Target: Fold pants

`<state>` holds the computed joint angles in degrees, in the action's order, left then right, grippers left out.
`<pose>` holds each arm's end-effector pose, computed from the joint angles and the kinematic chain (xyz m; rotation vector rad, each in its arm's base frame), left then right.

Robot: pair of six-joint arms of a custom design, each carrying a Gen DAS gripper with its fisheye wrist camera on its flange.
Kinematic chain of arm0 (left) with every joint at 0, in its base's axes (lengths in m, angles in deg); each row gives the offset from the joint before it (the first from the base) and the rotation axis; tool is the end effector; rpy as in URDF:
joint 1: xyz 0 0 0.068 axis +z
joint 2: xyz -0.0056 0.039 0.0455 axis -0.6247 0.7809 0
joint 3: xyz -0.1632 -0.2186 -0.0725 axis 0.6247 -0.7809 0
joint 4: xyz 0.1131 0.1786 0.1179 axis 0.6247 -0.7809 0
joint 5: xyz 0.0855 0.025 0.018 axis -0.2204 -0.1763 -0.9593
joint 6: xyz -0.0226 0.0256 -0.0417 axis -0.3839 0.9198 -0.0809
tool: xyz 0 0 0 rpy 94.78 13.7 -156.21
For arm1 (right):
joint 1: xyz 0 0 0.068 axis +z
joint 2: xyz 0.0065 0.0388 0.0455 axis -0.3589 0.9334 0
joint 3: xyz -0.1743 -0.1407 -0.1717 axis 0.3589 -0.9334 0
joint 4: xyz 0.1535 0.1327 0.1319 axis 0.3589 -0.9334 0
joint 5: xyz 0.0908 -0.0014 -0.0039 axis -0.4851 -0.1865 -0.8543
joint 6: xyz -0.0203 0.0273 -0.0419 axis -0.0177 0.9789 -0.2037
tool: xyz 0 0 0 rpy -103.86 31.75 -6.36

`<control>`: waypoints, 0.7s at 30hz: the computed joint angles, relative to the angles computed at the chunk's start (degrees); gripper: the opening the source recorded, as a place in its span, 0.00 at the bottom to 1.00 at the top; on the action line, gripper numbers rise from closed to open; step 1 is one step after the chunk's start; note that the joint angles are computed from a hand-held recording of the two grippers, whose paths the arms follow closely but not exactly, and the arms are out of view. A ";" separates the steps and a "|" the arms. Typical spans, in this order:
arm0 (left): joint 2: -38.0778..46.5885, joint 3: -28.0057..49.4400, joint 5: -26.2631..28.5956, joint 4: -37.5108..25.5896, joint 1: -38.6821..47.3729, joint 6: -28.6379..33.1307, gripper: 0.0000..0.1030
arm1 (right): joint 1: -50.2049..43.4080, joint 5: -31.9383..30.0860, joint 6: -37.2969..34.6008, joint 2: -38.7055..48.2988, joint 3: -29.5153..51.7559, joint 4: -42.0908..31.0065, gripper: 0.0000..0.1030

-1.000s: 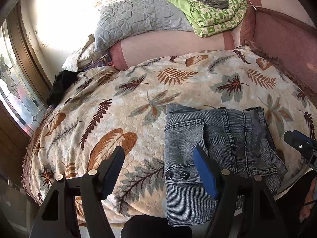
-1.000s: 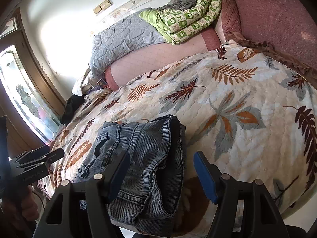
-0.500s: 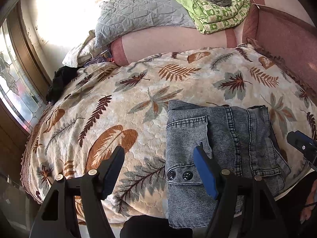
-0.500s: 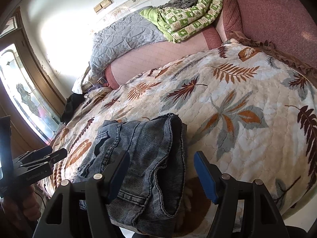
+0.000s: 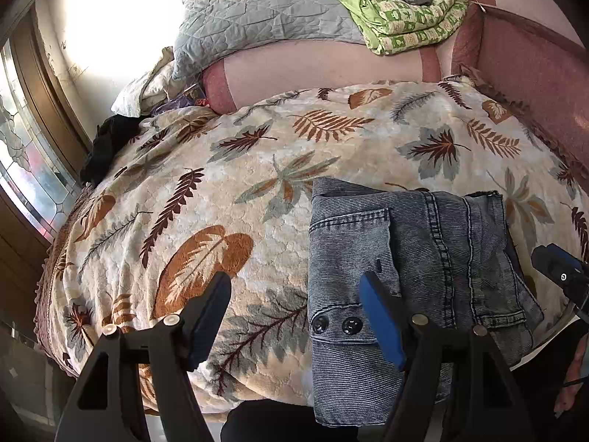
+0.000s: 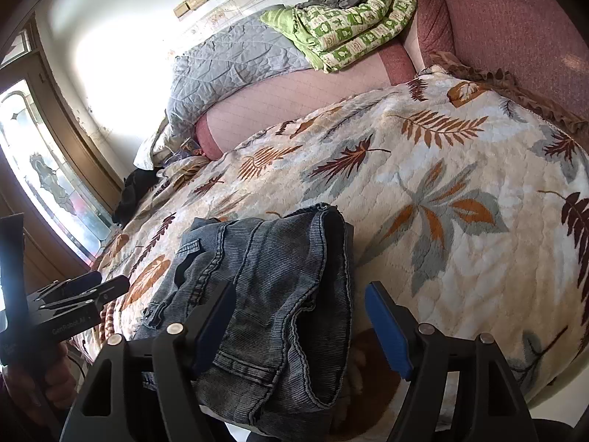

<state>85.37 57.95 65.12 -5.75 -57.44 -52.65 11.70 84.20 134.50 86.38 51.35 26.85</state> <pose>0.2185 -0.0688 0.3003 0.4962 2.3746 0.0887 0.1323 0.0725 0.2451 0.4548 2.2115 0.4254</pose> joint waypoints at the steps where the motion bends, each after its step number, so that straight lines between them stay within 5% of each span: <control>1: 0.11 0.06 0.00 0.00 0.06 0.04 0.71 | -0.03 -0.04 0.00 0.07 0.02 0.01 0.74; 21: 1.17 0.10 0.76 0.32 1.31 0.12 0.71 | -0.43 -0.46 -0.08 0.99 -0.26 0.76 0.74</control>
<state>86.54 58.04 65.88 -5.42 -56.13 -52.53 11.27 83.74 134.42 87.37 51.09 27.61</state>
